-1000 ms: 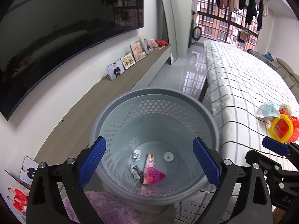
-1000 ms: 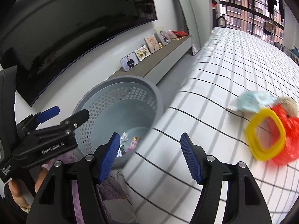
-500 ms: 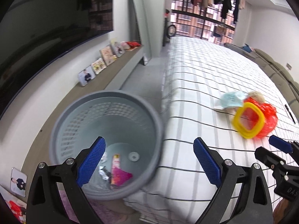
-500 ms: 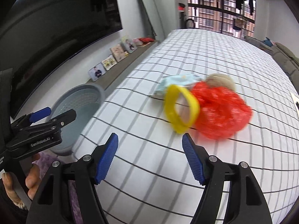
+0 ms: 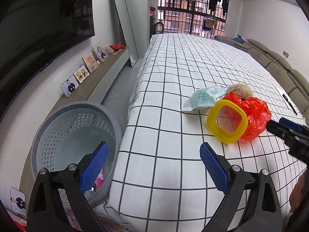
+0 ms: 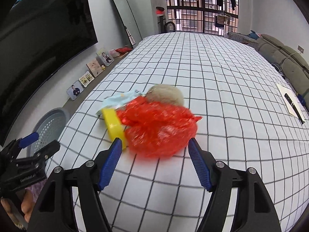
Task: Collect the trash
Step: 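Move both tools back over the bed toward the yellow ring and red bag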
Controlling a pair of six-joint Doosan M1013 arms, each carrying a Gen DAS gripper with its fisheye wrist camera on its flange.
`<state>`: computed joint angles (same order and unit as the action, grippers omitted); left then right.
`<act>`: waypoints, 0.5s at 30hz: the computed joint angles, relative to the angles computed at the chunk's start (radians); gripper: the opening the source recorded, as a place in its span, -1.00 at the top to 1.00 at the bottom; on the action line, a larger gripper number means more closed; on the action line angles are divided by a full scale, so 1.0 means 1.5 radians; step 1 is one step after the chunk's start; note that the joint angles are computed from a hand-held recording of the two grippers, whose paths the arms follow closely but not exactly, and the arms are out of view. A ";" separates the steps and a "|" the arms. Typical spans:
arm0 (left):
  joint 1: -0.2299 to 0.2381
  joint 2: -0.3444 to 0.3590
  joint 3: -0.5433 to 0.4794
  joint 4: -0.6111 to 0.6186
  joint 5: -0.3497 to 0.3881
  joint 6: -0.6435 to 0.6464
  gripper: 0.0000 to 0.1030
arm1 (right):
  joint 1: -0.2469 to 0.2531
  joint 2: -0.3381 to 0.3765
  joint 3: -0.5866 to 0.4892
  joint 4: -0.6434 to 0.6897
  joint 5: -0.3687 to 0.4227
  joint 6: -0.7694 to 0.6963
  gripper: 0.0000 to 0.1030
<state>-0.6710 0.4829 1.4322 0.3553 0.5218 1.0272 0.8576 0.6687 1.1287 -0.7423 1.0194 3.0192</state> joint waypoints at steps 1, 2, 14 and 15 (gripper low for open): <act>-0.001 0.001 -0.002 0.001 0.002 0.001 -0.81 | -0.005 0.000 0.000 0.005 -0.003 -0.005 -0.32; -0.002 0.003 -0.004 0.002 0.004 0.001 -0.81 | -0.011 -0.001 0.001 0.011 -0.009 -0.008 -0.32; -0.004 0.013 -0.017 -0.003 0.018 0.006 -0.81 | -0.051 0.027 -0.034 0.091 -0.041 -0.105 -0.32; -0.004 0.013 -0.018 -0.004 0.019 0.006 -0.81 | -0.052 0.032 -0.039 0.099 -0.039 -0.115 -0.32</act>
<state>-0.6768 0.5031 1.4056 0.3498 0.5502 1.0362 0.7797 0.7170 1.0696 -0.5939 0.9601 2.8471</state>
